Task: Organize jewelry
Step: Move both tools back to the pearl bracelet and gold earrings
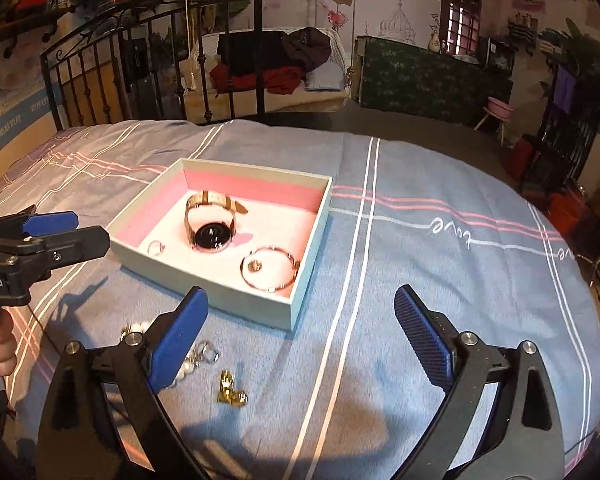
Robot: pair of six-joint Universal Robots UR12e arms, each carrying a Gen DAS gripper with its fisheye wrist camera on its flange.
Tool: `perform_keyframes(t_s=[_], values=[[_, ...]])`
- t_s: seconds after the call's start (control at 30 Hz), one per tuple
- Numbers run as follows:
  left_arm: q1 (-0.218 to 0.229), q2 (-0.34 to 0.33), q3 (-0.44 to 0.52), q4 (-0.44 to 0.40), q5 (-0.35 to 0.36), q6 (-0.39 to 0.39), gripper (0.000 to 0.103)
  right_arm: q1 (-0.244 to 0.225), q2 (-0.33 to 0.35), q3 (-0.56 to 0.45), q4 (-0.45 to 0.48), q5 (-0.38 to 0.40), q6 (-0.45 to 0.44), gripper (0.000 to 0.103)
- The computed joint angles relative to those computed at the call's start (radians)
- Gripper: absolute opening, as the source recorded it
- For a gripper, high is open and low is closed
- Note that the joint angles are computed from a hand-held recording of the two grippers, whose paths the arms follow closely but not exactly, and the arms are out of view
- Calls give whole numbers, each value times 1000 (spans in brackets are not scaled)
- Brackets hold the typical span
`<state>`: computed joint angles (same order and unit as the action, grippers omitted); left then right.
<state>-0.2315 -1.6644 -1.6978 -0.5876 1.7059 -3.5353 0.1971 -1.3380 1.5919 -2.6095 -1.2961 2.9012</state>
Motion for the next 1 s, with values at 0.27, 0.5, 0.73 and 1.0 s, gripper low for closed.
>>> perform_keyframes(t_s=[0.27, 0.5, 0.73, 1.0], values=[[-13, 12, -57, -65, 0, 37, 79, -17, -39, 78, 93, 61, -25, 93], [-31, -14, -35, -97, 39, 119, 74, -14, -36, 77, 107, 59, -42, 93], [-32, -62, 33, -151, 26, 181, 66, 13, -14, 43, 161, 16, -104, 92], [-16, -42, -8, -71, -72, 178, 15, 14, -8, 31, 198, 41, -125, 77]])
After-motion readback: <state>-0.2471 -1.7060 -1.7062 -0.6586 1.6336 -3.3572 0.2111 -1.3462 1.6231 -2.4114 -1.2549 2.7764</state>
